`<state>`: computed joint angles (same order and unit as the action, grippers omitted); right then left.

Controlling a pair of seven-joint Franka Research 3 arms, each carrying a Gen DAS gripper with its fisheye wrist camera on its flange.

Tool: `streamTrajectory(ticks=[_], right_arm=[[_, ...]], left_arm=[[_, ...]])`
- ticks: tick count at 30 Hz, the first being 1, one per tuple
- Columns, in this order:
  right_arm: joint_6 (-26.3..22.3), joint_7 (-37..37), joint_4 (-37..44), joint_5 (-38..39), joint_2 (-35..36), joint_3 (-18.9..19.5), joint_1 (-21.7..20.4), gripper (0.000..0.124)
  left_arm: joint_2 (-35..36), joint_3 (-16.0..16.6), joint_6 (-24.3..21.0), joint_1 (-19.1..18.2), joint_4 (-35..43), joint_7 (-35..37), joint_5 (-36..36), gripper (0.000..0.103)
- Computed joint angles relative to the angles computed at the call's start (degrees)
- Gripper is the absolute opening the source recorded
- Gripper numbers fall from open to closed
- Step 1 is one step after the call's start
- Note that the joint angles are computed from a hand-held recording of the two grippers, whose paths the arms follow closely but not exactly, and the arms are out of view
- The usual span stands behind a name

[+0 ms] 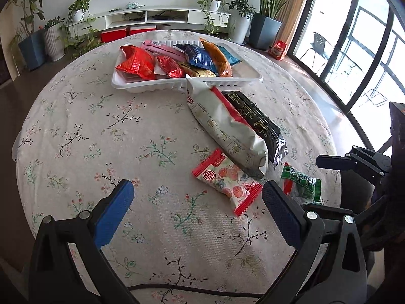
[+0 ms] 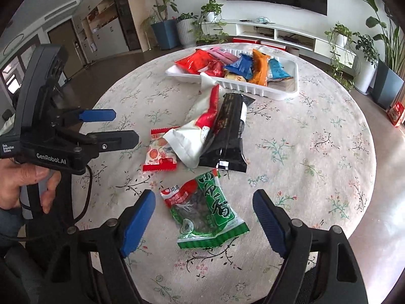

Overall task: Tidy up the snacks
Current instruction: 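Withdraw both tools and move them toward the remaining packets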

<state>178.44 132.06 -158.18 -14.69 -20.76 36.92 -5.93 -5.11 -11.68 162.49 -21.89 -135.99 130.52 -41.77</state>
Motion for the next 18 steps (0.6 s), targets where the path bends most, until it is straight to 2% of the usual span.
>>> streamTrajectory(ticks=[5,11,18], right_arm=[[-0.5,-2.0,0.4,1.6,2.0,-5.8,4.7,0.076],[-3.4,-5.0,0.8,4.6,4.4,-12.8,11.2,0.072],[-4.5,-3.0,2.3,0.3,6.3,-13.7,12.2,0.064]], left_arm=[[0.5,-0.5,-0.9,0.4,0.6,-3.1,3.7,0.103],[2.9,-2.1,-1.0,1.2,1.9,-11.1,13.7,0.103],[6.5,-3.7,-0.6,2.3,4.6,-24.1,28.6,0.103]])
